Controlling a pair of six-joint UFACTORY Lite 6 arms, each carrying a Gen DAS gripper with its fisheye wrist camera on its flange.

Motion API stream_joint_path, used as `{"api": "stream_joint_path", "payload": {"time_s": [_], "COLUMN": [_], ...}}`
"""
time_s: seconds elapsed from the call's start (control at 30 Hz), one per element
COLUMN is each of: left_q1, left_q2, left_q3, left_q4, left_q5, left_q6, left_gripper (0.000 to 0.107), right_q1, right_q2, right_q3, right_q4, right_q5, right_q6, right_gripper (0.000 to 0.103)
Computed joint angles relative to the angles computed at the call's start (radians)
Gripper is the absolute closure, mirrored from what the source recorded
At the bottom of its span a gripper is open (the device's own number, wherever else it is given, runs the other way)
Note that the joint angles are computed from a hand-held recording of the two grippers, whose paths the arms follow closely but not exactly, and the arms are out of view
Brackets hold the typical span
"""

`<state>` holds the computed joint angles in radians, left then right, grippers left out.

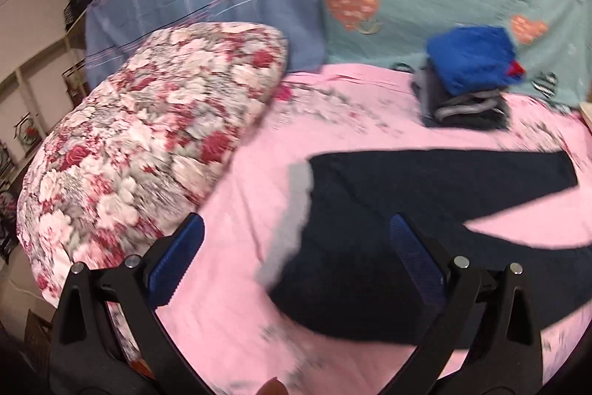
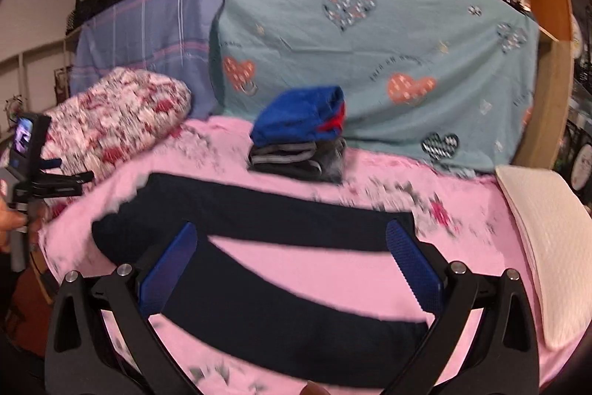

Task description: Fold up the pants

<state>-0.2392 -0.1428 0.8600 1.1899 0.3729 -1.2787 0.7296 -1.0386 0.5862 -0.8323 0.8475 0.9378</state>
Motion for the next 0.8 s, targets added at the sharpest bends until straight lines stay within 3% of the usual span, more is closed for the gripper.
{"api": "stream_joint_path", "payload": {"time_s": [0.1,0.17,0.27,0.37,0.5,0.63,0.8], "left_q1": [0.123,0.162,0.178,0.2,0.22,0.209,0.168], "left_q2": [0.243,0.391,0.645,0.812,1.081,1.317,1.523], "left_q3": [0.235,0.367,0.593,0.752,1.086,1.409,1.689], "left_q4": [-0.259,-0.454,-0.534,-0.664,-0.914,-0.982,-0.914], "left_q5": [-0.06,-0.075,-0.063,-0.064,0.022,0.156,0.303], "left_q6": [0.286,0.484,0.554,0.65,0.849,0.904,0.893], "left_gripper": [0.006,0.006,0.006,0.006,0.006,0.006,0.007], "right_q1": [-0.311,-0.422,-0.477,-0.503,-0.537,-0.529,-0.503], "right_q2": [0.286,0.481,0.789,1.084,1.459,1.779,2.167], "right_q3": [0.194,0.263,0.378,0.509,0.79,1.141,1.664], "right_q4": [0.289,0.499,0.797,0.966,1.213,1.051,0.904], "right_q5": [-0.257,-0.412,-0.514,-0.588,-0.575,-0.497,-0.331], "right_q6": [-0.288,-0.494,-0.763,-0.908,-1.127,-0.974,-0.89], "right_gripper": [0.001,0.001,0.001,0.002,0.006,0.007,0.007]}}
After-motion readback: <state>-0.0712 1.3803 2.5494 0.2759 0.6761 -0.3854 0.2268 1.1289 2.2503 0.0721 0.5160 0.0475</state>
